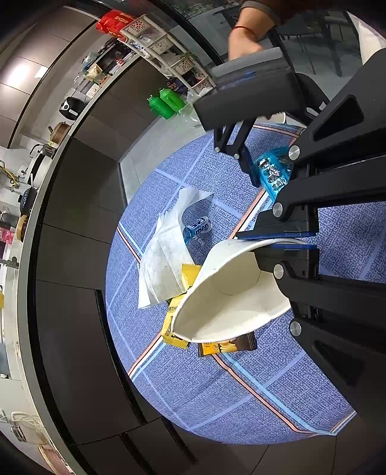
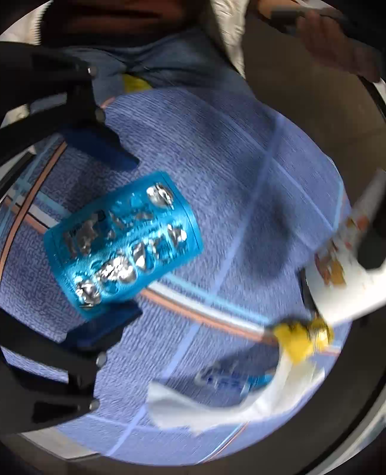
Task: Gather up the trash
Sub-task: 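Carry the cup and blister pack toward the white bin with both grippers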
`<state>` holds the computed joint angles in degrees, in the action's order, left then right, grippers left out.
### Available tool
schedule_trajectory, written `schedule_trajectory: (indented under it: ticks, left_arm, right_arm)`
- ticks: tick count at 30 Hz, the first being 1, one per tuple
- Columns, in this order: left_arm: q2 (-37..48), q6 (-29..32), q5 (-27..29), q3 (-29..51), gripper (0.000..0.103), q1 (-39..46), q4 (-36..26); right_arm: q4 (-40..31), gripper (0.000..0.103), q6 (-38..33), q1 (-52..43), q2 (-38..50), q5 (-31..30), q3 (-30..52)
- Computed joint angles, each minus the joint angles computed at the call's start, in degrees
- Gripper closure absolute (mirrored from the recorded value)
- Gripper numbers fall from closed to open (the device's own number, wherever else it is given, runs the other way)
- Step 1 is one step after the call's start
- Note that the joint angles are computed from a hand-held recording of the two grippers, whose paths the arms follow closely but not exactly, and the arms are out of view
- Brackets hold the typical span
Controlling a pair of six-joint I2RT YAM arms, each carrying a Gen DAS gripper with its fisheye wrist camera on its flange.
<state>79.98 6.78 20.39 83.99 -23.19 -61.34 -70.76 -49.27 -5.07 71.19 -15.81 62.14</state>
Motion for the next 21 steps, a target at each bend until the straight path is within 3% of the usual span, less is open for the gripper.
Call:
schedule_trajectory:
  ticks: [5, 14, 21]
  left_arm:
    - [0.2, -0.4, 0.7, -0.2, 0.100, -0.3, 0.2]
    - [-0.9, 0.0, 1.0, -0.7, 0.100, -2.4, -0.2]
    - [-1.7, 0.1, 1.2, 0.4, 0.101, -6.9, -1.2]
  right_arm:
    - [1.3, 0.034, 7.2, -3.4, -6.5, 0.2, -3.6]
    - [0.9, 0.035, 15.4, -9.8, -17.9, -4.2, -8.3]
    - [-5.8, 0.035, 10.0, -26.8, -21.8, -12.7, -3.8]
